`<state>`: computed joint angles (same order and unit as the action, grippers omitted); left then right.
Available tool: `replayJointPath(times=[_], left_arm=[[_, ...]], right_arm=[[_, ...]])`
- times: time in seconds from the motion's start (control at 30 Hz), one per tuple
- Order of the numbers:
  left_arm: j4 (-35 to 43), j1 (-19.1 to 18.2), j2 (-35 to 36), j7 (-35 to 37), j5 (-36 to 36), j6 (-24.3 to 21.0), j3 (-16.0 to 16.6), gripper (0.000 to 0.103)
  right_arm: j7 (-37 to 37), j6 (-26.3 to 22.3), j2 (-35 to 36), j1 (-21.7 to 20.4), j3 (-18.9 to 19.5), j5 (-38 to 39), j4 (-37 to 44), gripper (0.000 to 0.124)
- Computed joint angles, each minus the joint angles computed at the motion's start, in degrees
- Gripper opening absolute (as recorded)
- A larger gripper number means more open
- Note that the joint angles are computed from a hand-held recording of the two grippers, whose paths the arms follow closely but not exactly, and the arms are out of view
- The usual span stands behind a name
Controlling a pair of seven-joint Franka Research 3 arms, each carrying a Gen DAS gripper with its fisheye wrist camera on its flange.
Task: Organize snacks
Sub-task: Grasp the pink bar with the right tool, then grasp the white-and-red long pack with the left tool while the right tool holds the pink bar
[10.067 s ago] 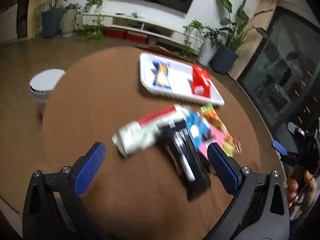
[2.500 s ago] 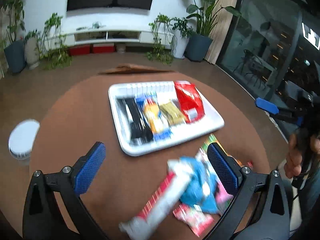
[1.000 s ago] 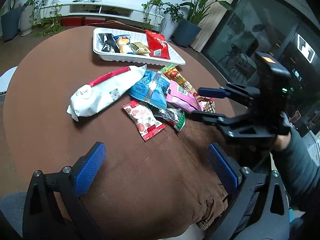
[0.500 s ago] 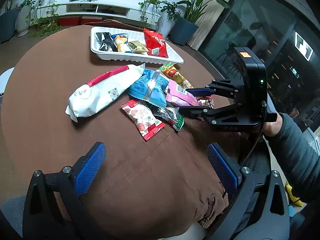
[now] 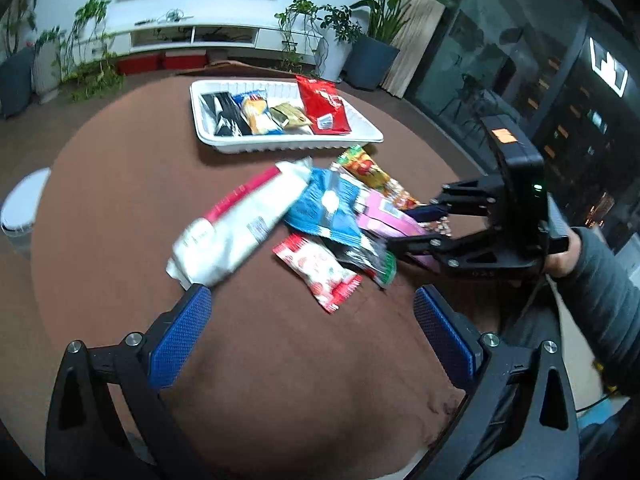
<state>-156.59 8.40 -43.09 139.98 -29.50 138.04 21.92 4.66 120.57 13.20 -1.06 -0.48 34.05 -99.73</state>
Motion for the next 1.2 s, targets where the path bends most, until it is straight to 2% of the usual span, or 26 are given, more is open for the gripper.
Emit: replayJointPath(times=[0.3,0.43,0.5,0.57,0.7,0.77,0.9,0.97,1.03,1.2], left_arm=[[8.23,-1.95,10.65,6.0,4.75,2.82,-2.4,0.102],[11.48,-1.34,16.36,8.0,7.85,4.93,-5.79,0.102],[12.87,-1.17,19.28,9.49,9.61,6.11,-7.3,0.098],[14.14,-0.62,21.57,10.11,10.96,6.0,-8.49,0.09],[17.18,1.53,26.81,8.79,14.86,4.7,-11.46,0.084],[18.33,2.52,28.69,7.46,16.2,4.33,-12.74,0.077],[20.59,3.66,31.83,5.77,17.02,3.35,-14.47,0.073],[21.49,4.01,32.86,5.15,16.9,2.49,-15.08,0.061],[22.39,4.4,33.59,4.28,16.74,1.55,-15.55,0.056],[23.31,4.67,34.28,4.5,15.44,0.06,-16.44,0.03]], right_arm=[[6.28,-3.24,-1.53,-1.28,-0.72,4.03,-1.32,0.028],[9.54,-4.25,-2.72,-1.69,-1.14,6.15,-2.85,0.028],[10.27,-4.88,-3.13,-1.95,-1.32,7.32,-3.48,0.028],[10.48,-5.69,-3.66,-2.38,-1.53,9.09,-4.27,0.028],[11.77,-7.99,-3.53,-3.28,-2.05,12.2,-4.64,0.028],[12.42,-7.48,-3.6,-3.21,-2.11,12.13,-5.12,0.028],[11.99,-7.83,-3.64,-3.54,-2.22,13.26,-5.08,0.028],[12.43,-8.01,-3.32,-3.69,-2.3,13.53,-4.78,0.028],[12.71,-8.19,-2.85,-3.82,-2.27,13.73,-4.32,0.028],[12.24,-7.77,-2.6,-4.06,-2.16,14.07,-4.19,0.028]])
